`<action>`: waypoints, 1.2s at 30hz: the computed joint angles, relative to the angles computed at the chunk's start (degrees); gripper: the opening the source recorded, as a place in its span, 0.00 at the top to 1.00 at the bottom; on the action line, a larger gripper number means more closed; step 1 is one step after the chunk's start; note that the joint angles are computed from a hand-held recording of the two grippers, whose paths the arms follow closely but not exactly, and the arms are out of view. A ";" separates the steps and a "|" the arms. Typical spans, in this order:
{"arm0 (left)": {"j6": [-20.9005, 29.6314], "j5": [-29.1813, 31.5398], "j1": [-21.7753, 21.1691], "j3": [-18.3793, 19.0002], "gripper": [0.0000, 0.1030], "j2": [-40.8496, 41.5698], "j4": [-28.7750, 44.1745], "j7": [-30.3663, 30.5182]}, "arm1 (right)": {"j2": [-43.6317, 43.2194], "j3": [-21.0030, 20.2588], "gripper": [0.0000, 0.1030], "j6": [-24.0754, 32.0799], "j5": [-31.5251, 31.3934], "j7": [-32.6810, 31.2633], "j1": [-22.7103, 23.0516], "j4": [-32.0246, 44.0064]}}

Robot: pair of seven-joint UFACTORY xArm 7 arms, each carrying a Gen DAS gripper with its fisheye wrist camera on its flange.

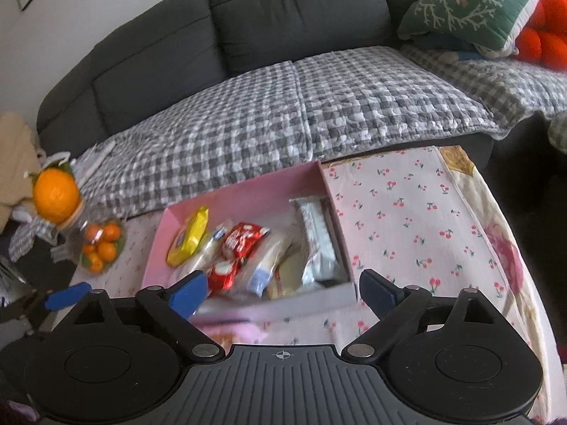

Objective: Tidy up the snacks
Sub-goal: 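Withdraw both open tools from the box, then move the right tool toward the orange-white packet while the left tool approaches the gold bar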

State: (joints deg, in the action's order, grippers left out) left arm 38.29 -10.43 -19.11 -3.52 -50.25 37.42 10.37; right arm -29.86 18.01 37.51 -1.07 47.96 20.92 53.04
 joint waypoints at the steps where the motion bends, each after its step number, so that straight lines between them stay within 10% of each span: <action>1: 0.66 0.05 0.15 -0.09 0.01 -0.94 -0.29 -0.33 | -0.39 0.36 0.08 0.84 -0.07 0.34 0.10 0.17; 36: 10.62 1.42 3.81 4.76 0.01 -27.58 -18.64 3.65 | -11.77 5.31 0.03 -6.98 -1.20 1.83 9.37 -16.21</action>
